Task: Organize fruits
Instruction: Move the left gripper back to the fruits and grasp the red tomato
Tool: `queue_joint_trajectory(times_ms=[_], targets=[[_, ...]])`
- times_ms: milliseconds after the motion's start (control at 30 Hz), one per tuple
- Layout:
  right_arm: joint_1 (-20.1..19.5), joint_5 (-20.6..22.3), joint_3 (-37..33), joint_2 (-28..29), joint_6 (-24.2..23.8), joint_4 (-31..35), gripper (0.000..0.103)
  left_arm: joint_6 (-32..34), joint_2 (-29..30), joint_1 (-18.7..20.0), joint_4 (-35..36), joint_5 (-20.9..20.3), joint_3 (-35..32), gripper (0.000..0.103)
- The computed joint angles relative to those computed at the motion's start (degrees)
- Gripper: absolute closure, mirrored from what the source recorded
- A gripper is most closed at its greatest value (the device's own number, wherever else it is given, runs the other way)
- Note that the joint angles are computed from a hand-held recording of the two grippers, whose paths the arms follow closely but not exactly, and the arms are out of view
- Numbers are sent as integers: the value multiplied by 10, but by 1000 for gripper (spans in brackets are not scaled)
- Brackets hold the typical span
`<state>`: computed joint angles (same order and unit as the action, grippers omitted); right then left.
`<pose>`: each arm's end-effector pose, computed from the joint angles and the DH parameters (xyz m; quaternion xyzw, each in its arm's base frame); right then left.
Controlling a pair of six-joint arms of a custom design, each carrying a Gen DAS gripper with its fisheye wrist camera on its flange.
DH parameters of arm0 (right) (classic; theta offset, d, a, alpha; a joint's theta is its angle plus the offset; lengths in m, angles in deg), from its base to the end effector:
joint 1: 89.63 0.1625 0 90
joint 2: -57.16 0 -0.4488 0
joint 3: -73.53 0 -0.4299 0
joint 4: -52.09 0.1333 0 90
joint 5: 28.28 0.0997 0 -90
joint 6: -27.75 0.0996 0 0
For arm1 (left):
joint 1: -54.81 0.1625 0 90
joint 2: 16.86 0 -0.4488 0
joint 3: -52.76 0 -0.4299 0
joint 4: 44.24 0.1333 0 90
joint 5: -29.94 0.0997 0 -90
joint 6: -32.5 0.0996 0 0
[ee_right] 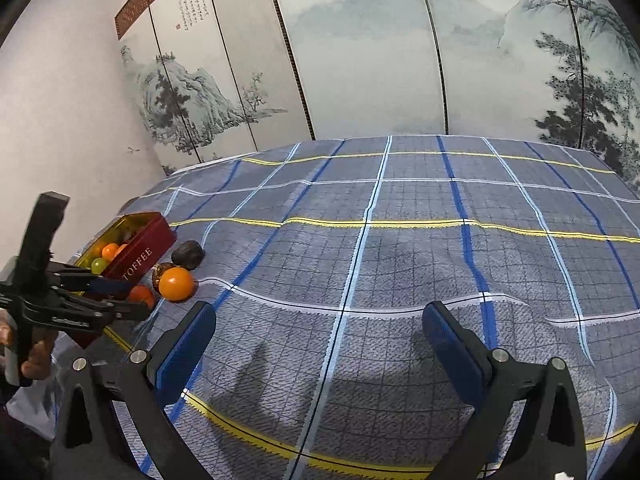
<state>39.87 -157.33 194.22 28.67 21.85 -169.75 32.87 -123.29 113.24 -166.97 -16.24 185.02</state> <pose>0.3751 -0.3441 -0.0490 0.2376 -0.8617 0.3968 0.2086 -0.0201 -0.4191 0.3463 0.2332 0.8965 -0.1539 0.3437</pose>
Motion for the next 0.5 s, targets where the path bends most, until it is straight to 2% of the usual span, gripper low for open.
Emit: queue_joint_trajectory(times_ms=[100,167,300,400,500], targets=[[-1,3,1,0,0,-2,0,13,4,-2,-16,15,7,51],[-1,4,1,-1,0,0,0,29,5,-2,-23,9,10,66],[-1,1,-2,-1,3,9,0,51,2,-9,-42,14,24,67],[-1,1,-2,0,3,9,0,28,-8,5,-29,-35,12,68],[-1,2,-3,0,5,10,0,6,-43,-13,-28,-40,23,68]])
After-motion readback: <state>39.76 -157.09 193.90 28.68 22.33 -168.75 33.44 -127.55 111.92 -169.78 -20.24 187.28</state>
